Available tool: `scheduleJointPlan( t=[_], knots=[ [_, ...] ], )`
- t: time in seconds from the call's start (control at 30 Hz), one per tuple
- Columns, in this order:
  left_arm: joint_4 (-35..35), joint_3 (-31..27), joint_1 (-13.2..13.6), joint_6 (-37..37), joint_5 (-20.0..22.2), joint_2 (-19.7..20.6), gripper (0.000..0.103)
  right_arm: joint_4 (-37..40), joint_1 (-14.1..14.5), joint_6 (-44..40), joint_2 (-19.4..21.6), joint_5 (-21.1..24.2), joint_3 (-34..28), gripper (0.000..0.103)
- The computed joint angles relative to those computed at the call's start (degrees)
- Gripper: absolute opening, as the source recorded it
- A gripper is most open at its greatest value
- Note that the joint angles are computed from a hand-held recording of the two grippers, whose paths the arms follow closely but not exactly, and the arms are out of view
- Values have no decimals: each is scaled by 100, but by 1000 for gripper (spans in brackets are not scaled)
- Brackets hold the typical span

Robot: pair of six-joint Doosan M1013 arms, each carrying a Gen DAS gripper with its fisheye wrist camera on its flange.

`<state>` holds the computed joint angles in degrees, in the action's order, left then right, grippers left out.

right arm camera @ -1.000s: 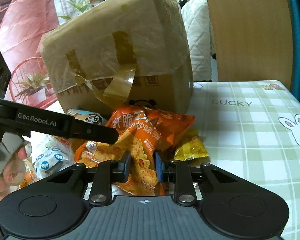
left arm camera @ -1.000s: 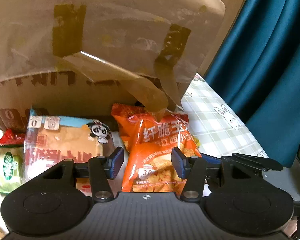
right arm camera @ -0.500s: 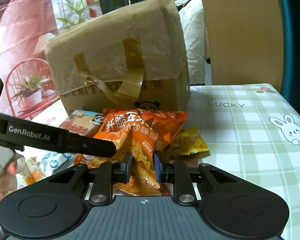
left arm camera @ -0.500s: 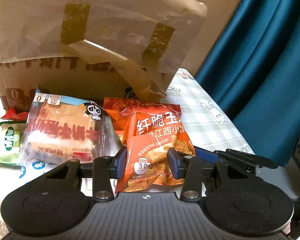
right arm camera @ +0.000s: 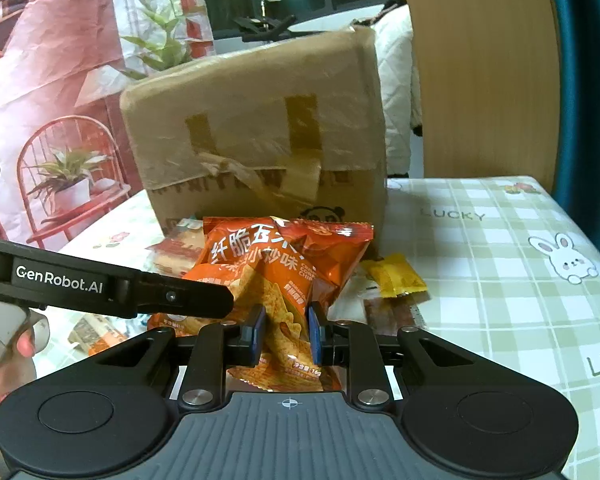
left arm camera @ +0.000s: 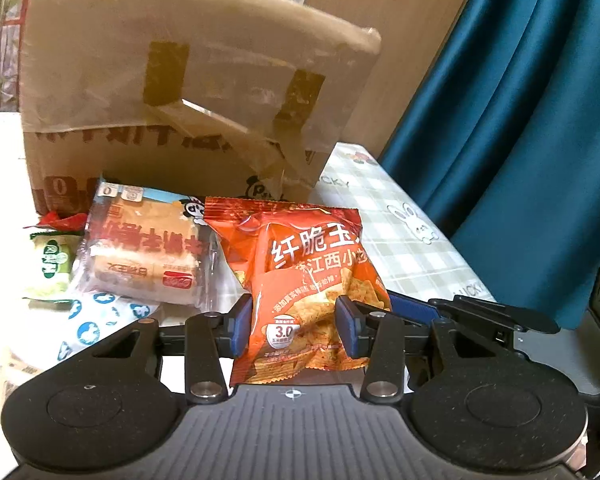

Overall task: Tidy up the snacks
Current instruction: 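Lift both orange bags into the cardboard box and open both grippers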

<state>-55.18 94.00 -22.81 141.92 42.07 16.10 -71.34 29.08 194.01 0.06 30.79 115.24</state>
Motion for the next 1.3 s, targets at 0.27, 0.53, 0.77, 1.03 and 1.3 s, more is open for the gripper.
scheduleJointPlan(
  t=[0.27,0.53,0.77,1.03,1.3],
  knots=[
    [-724,302,106,843,-262,-393,48,-433,286,75,-118,424,-162,21],
    [-1287,87,197,1351,-262,-472,48,-947,187,60,-243,420,-380,21],
    [-1393,-704,143,1253,-290,-105,48,-1187,-447,-409,-156,-149,-885,21],
    [-386,-2037,18,45,-157,682,48,-180,-1239,-1730,325,-865,-1677,21],
    [577,-2883,-190,-929,-155,1220,48,846,-1720,-2296,697,-1250,-2000,21]
  ],
)
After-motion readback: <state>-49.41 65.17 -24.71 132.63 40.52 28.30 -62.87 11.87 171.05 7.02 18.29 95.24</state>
